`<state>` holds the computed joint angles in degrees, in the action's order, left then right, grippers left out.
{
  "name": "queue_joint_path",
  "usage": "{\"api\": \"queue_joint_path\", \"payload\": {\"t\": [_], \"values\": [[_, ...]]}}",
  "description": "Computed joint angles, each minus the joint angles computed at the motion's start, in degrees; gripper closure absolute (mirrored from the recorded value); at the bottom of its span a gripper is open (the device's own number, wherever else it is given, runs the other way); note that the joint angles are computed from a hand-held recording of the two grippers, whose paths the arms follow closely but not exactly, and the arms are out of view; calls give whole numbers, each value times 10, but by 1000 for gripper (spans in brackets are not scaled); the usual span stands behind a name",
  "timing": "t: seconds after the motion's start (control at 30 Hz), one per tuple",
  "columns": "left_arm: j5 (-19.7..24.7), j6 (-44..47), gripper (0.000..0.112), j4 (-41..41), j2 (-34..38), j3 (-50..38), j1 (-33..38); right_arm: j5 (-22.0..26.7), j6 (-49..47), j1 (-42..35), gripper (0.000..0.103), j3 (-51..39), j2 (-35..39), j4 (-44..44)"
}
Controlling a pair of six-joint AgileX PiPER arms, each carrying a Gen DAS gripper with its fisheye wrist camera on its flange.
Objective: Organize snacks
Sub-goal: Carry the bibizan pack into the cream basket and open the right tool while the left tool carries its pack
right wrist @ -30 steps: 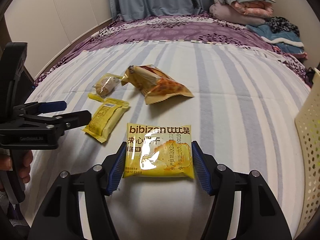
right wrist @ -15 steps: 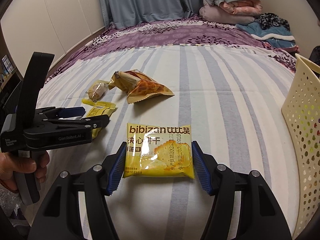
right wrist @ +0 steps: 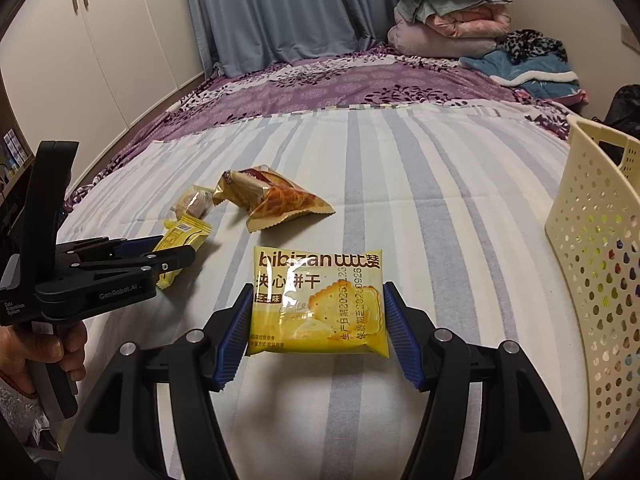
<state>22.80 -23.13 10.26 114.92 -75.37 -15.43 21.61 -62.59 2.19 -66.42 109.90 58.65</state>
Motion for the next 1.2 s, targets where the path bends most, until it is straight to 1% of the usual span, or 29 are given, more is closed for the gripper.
{"api": "queue_joint_path", "payload": {"t": [0.27, 0.57, 0.7, 0.9, 1.2], "values": [[8, -20, 64, 26, -30, 2, -16, 2, -42, -17, 40, 17, -34, 51], [23, -33, 64, 42, -44, -17, -41, 16, -114, -79, 40, 49, -91, 129], [37, -45, 64, 56, -45, -34, -62, 24, -156, -121, 40, 69, -122, 174], [56, -48, 64, 67, -42, -62, -89, 38, -188, -197, 40, 85, -154, 206], [85, -41, 64, 76, -28, -113, -129, 39, -211, -290, 40, 94, -157, 229]]}}
